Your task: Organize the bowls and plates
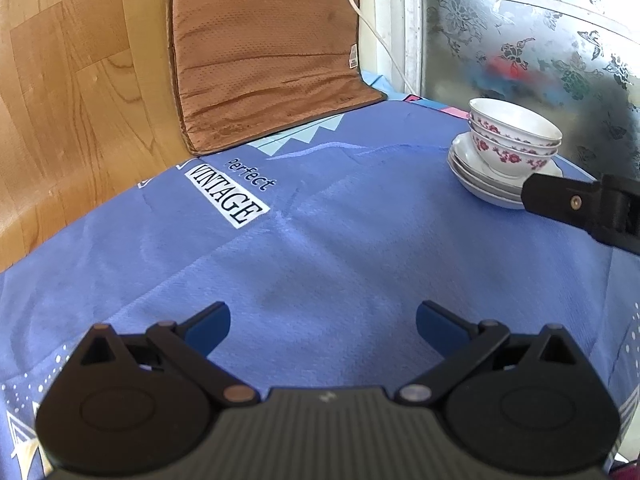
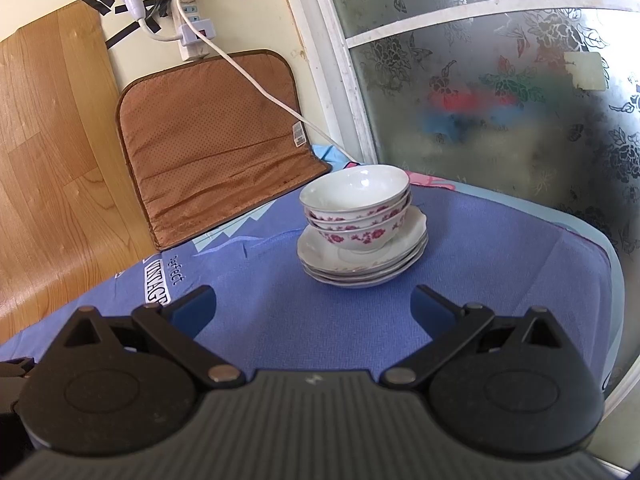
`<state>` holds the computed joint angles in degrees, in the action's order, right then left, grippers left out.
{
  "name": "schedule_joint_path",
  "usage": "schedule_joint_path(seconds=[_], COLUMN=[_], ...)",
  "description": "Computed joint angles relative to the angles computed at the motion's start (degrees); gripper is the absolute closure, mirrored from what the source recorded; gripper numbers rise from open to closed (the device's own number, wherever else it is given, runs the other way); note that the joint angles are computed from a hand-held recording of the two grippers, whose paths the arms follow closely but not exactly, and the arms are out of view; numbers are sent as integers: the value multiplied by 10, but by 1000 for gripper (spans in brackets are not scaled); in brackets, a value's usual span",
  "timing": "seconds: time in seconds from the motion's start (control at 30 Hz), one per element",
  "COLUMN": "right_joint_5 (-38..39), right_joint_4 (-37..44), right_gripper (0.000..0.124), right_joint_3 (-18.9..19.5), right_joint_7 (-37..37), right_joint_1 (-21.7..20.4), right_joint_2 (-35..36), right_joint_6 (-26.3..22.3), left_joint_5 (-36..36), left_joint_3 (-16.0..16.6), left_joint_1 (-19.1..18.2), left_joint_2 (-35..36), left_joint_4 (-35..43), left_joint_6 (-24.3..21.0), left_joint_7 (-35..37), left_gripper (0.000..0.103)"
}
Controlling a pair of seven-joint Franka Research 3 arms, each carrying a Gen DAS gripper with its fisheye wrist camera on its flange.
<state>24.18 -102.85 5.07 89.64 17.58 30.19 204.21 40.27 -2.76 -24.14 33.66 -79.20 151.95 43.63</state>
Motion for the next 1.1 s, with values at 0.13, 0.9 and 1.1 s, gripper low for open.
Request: schedule_joint_path(seconds=[0.13, 0.9, 1.1], right_joint_5=[-1, -3, -14], right_joint_4=[0, -1, -3], right_gripper=[21, 21, 21], right_joint_3=[0, 2, 7], right_joint_7=[1, 2, 7], right_joint_1=[0, -1, -7], right_joint_2=[0, 1, 1], right_joint_6=[0, 4, 8], left_joint_5=[-6, -38, -49], left_joint_3=[-3, -15, -18], left_joint_1=[3, 9, 10], left_joint_2=[1, 6, 5], left_joint_4=[0, 4, 3], left_joint_6=[0, -5, -2], left_joint_7=[6, 46, 57], left_gripper=[0, 0, 0])
